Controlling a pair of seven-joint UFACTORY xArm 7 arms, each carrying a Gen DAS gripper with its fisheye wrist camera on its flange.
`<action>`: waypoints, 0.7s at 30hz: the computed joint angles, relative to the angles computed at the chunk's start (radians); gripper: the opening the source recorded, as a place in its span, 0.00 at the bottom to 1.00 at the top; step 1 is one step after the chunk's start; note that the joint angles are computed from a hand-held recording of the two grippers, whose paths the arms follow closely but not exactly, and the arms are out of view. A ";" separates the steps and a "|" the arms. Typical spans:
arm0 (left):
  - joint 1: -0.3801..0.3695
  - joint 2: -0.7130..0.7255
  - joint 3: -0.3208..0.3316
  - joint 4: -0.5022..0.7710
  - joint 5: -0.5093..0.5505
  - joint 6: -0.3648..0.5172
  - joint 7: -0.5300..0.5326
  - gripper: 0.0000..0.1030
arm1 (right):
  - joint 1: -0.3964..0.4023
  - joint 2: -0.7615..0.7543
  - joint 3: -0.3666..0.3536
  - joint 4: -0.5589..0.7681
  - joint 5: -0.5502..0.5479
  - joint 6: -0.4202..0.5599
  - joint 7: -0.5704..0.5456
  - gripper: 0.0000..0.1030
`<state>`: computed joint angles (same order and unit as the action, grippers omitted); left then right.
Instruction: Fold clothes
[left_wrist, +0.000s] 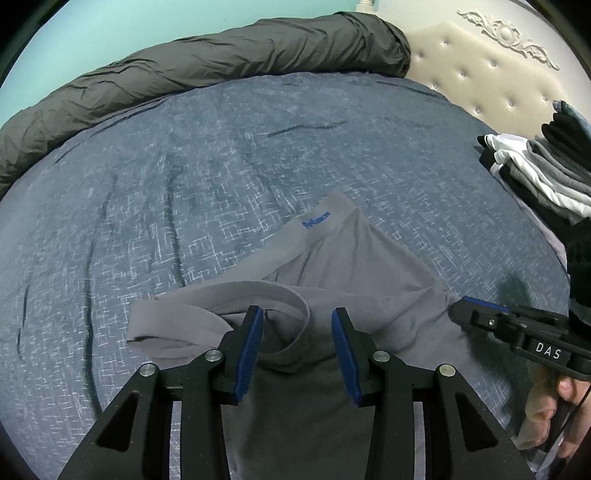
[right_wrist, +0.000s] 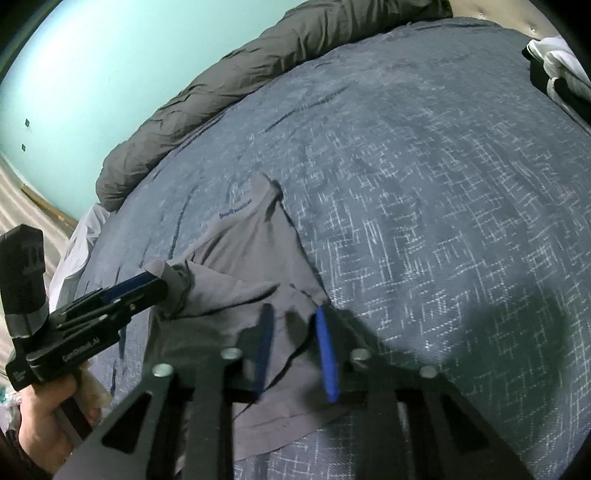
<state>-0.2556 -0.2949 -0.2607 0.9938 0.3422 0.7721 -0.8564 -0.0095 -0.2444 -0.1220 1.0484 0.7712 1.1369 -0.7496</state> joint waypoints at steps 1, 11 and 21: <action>0.000 -0.001 0.002 -0.002 -0.001 -0.002 0.001 0.24 | 0.000 0.001 0.001 -0.002 -0.002 0.000 -0.001 0.10; 0.014 -0.027 0.012 -0.022 -0.008 -0.020 0.012 0.02 | -0.006 0.001 -0.004 -0.003 0.035 0.018 0.011 0.01; 0.053 -0.034 0.028 0.035 -0.026 -0.027 0.030 0.02 | -0.032 -0.026 -0.046 0.022 0.072 0.099 -0.004 0.01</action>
<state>-0.2021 -0.3286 -0.2324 1.0291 0.3163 0.7448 -0.8264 -0.0411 -0.2704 -0.1678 1.0706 0.8433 1.2360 -0.7534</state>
